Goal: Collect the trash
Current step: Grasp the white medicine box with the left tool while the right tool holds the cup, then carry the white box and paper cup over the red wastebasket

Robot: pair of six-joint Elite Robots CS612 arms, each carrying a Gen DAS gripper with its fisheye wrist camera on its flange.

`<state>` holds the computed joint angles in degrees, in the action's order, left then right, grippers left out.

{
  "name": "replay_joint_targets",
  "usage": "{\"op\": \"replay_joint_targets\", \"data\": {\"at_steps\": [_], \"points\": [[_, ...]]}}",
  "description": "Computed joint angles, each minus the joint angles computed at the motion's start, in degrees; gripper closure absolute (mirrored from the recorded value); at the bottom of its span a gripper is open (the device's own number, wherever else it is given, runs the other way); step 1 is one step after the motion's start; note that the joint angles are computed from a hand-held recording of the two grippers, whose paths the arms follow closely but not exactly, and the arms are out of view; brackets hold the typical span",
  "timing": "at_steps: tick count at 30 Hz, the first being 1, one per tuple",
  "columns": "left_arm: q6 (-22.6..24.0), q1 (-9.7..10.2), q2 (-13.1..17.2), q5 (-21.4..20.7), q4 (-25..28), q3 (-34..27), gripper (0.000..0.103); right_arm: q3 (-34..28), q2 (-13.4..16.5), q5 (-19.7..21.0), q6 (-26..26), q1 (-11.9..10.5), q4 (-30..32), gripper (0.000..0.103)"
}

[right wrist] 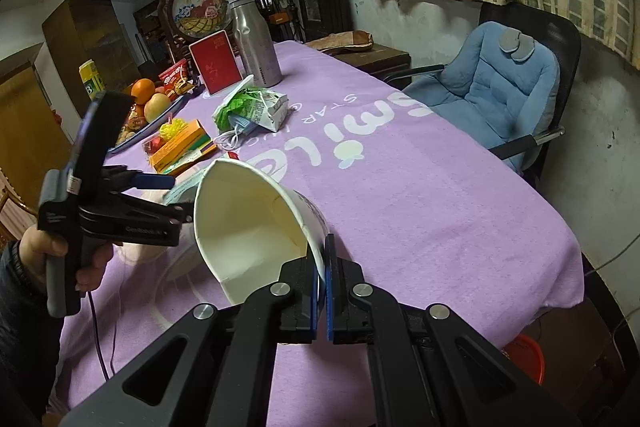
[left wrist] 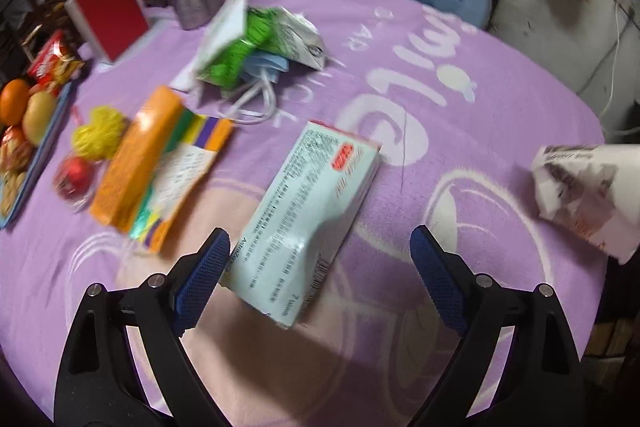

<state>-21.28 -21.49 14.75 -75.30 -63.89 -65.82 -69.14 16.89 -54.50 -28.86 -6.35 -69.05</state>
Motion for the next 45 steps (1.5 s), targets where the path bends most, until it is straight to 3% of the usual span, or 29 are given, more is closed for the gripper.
{"op": "replay_joint_targets", "data": {"at_steps": [2, 4, 7, 9, 11, 18, 32, 38, 45], "points": [[0.0, 0.09, -0.5, -0.37, 0.73, 1.34, 0.017, 0.17, -0.03, 0.19, 0.18, -0.12, -0.21, 0.1], [-0.64, 0.84, -0.43, -3.47, -0.48, 1.39, 0.024, 0.41, -0.1, 0.37, 0.48, -0.19, -0.36, 0.1], [-3.46, 0.55, -0.78, -2.4, 1.02, 1.31, 0.043, 0.49, -0.11, 0.42, 0.51, -0.15, -0.44, 0.1], [-6.66, 0.3, -1.51, -1.67, 2.91, 1.84, 0.067, 0.57, -0.13, 0.58, 0.41, -0.07, -0.36, 0.1], [-8.36, 0.28, -1.89, -2.18, 3.73, 2.0, 0.08, 0.47, -0.1, 0.84, 0.24, 0.04, -0.12, 0.1], [-14.56, 0.22, -1.17, 0.26, 2.92, -0.67, 0.082, -0.96, 0.29, 1.11, -0.55, 0.02, 0.68, 0.1], [-16.21, -4.59, 0.18, 6.66, 1.86, -6.22, 0.082, -3.32, 1.14, -0.91, 0.02, -0.72, 0.98, 0.1], [-14.1, -6.66, 0.44, 6.48, 0.16, -6.74, 0.082, -4.74, 1.75, -0.44, 1.26, -2.33, -0.31, 0.1], [-6.28, -9.62, -0.22, 4.23, -5.03, -3.48, 0.082, -5.61, 2.39, -0.27, 3.16, -5.3, -1.58, 0.1]]}}
